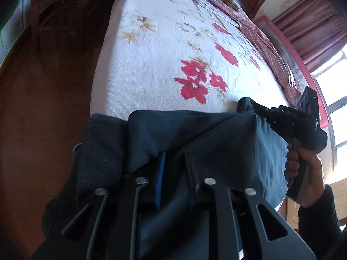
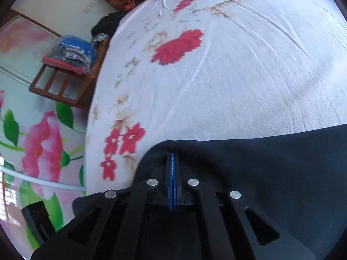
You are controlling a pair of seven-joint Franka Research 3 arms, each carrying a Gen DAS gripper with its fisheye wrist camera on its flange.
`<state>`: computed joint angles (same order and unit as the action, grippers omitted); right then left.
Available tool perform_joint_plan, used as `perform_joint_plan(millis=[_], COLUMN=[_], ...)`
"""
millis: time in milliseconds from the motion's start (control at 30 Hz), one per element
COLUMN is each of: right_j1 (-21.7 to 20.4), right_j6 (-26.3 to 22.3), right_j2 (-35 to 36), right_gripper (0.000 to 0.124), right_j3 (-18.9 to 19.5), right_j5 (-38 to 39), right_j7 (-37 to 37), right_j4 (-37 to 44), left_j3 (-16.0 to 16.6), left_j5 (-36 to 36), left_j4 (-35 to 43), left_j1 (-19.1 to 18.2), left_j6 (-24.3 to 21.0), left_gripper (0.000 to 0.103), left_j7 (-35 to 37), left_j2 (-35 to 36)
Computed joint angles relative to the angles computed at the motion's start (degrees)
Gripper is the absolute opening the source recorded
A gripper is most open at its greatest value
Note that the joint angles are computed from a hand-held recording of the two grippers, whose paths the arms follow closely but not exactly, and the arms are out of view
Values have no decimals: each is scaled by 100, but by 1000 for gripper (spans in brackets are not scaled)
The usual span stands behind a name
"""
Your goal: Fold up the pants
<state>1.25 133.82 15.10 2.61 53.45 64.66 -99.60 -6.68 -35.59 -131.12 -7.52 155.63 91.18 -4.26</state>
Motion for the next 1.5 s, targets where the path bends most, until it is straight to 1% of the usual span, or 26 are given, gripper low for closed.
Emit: perform_joint_plan(millis=[33,67,100,133,167,200,233,267,300,333,367,433,467,500,533,600,667,733,800,867,933,967,1033,1200,1300,1500], right_j1=[-73,-110,-63,27,136,314,344,264,194,146,145,247,115,-20,-86,-192,-136,13,99,142,127,89,17,-41,-70,-89], right_j6=[-138,-354,-526,-723,-1000,-1072,-885,-619,-549,-525,-307,190,88,-126,-334,-931,-1474,-1486,-1455,-1520,-1847,-2132,-2470,-2584,-2484,-2275], right_j2=[-24,39,173,352,572,677,700,662,685,710,663,429,334,193,-7,-465,-986,-1617,-2163,-2575,-2841,-2880,-2949,-2779,-2634,-2413], right_gripper=[0,0,0,0,0,0,0,0,0,0,0,0,0,0,0,2,2,2,2,2,5,24,41,41,41,41], right_j3=[55,87,111,104,61,-37,-6,91,140,165,195,185,271,316,288,177,-6,-167,-343,-482,-693,-831,-1018,-1146,-1090,-962], right_j5=[256,385,307,4,-485,-1037,-1187,-935,-723,-547,-422,-511,-159,186,335,625,342,-325,-505,-755,-677,-472,37,1248,1698,1844], right_j7=[-170,-272,-224,-31,285,632,597,325,320,451,413,326,134,-47,-146,-393,-464,-651,-969,-936,-712,-431,-64,193,349,617], right_j4=[29,155,358,614,898,1000,902,734,692,693,617,406,350,256,88,-373,-945,-1626,-2221,-2615,-2934,-3069,-3401,-3819,-3906,-3756], left_j3=[-63,-122,-113,-71,-57,-41,-39,-65,-139,-300,-326,-374,-474,-374,-365,-344,-300,-310,-425,-509,-615,-658,-722,-779,-769,-746], left_j5=[305,480,389,292,412,267,26,121,291,449,591,1568,1838,1965,1692,318,-215,-472,-766,-629,-541,-545,-583,-612,-555,-642], left_j4=[-34,-88,-94,50,302,524,803,1024,1096,1016,776,644,659,686,689,745,1105,1656,2106,2306,2271,2191,2057,1984,1994,1971], left_j1=[10,-31,-145,-276,-302,-331,-317,-224,-142,-25,-108,-142,-38,-106,-69,-39,-11,111,295,362,411,432,475,518,524,558], left_j6=[193,567,924,1052,921,732,329,-206,-461,-396,-12,-29,-156,-246,-230,18,20,-310,-706,-887,-863,-799,-731,-727,-787,-814], left_gripper=[59,86,93,93,94,94,94,94,94,93,93,93,94,94,94,94,97,97,97,97,97,97,97,97,97,97], left_j7=[-219,-281,-101,160,182,394,658,520,334,401,587,91,-87,-248,-172,700,1045,1126,1210,975,877,835,811,725,722,766], left_j2=[-80,-184,-219,-132,32,195,421,627,790,866,775,665,612,554,477,370,536,930,1301,1528,1590,1577,1542,1516,1479,1455])
